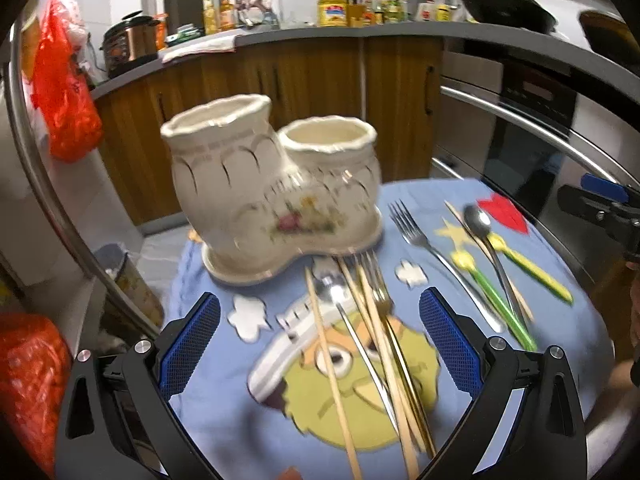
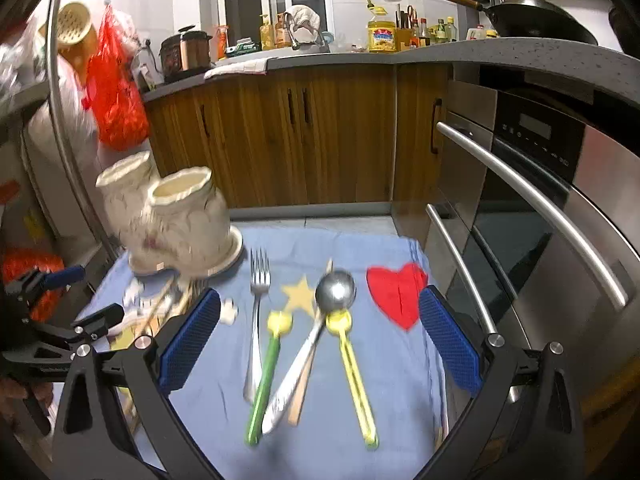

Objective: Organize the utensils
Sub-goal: 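Move left tool toward the wooden chopsticks while right tool approaches the steel spoon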

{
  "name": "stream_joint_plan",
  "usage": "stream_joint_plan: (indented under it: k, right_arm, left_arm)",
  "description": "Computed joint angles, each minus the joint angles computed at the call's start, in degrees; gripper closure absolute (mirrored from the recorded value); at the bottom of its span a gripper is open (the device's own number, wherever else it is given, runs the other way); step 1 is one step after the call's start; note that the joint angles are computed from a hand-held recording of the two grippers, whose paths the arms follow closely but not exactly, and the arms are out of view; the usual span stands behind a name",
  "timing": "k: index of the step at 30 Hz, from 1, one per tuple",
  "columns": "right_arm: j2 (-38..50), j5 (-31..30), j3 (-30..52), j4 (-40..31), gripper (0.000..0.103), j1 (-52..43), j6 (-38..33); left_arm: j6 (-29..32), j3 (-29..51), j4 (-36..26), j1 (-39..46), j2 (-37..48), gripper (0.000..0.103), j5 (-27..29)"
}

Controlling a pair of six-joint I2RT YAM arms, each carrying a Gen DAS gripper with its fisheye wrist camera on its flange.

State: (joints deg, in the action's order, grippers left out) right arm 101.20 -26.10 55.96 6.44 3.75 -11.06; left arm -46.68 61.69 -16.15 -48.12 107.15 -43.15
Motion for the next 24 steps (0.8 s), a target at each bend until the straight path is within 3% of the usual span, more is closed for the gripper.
stream_joint_plan:
  k: [7, 15, 24]
  right_arm:
    - [7.5, 0.5, 5.2, 1.2, 0.005, -0.4, 2.6]
    - [13.5, -0.7, 10.3, -5.1, 0.012, -0.9, 0.1]
    - [22.3, 2.2, 19.3, -10.4, 0.048, 1.6, 0.4]
  left_arm:
    - [0.0, -4.4, 6.5, 5.4, -0.3, 0.007, 6.3]
    - [2.6, -8.3, 10.9, 7.0, 0.1, 0.010, 9.9]
    - [3.5, -8.9, 12.9, 9.3, 0.8, 0.037, 16.9]
